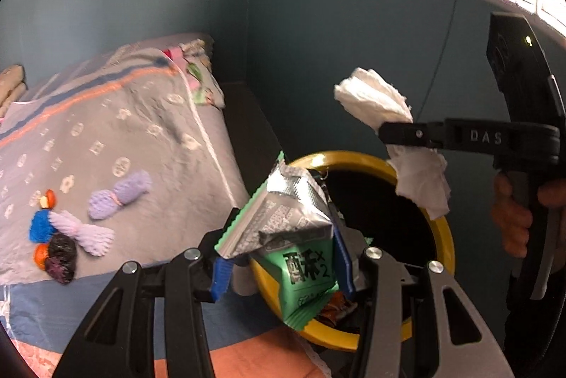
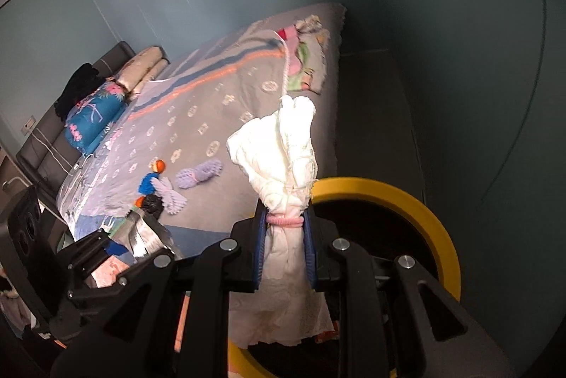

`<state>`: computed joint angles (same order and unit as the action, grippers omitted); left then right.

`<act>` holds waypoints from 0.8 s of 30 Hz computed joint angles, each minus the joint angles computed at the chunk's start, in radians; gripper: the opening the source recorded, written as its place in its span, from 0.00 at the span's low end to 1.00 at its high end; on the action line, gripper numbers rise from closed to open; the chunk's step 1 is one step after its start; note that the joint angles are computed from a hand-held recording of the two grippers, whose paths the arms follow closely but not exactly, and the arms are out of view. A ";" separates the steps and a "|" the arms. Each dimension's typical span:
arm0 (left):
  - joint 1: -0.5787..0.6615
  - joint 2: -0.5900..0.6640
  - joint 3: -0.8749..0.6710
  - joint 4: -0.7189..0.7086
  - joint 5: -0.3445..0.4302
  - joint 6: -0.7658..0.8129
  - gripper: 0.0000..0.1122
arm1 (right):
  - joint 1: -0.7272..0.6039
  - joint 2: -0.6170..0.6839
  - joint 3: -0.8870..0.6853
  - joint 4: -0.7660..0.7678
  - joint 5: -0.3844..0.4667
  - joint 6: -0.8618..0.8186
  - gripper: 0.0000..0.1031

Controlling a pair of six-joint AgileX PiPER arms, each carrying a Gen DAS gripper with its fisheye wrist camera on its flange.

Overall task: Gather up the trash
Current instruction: 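Open both tools to drop the packet and tissue into the bin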

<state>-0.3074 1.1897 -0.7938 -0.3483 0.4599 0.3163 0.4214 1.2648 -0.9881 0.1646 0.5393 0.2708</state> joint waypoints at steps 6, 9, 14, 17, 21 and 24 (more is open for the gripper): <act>-0.054 0.079 0.009 -0.057 -0.034 0.053 0.42 | -0.081 0.027 0.054 0.126 -0.028 -0.123 0.19; -0.053 0.101 0.004 -0.092 -0.024 0.084 0.44 | -0.098 0.033 0.074 0.153 -0.039 -0.143 0.20; -0.066 0.094 0.015 -0.093 -0.032 0.080 0.53 | -0.127 0.036 0.092 0.196 -0.047 -0.162 0.31; -0.038 0.086 0.013 -0.143 -0.009 0.116 0.60 | -0.128 0.028 0.098 0.176 -0.057 -0.132 0.37; -0.017 0.062 0.017 -0.165 0.003 0.130 0.67 | -0.120 0.014 0.090 0.119 -0.063 -0.062 0.45; -0.011 0.039 0.024 -0.157 -0.004 0.122 0.72 | -0.105 -0.004 0.089 0.070 -0.072 -0.010 0.48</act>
<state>-0.3184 1.2283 -0.7695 -0.5052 0.4559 0.4381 0.3163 1.2607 -0.8994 0.2348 0.4669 0.2612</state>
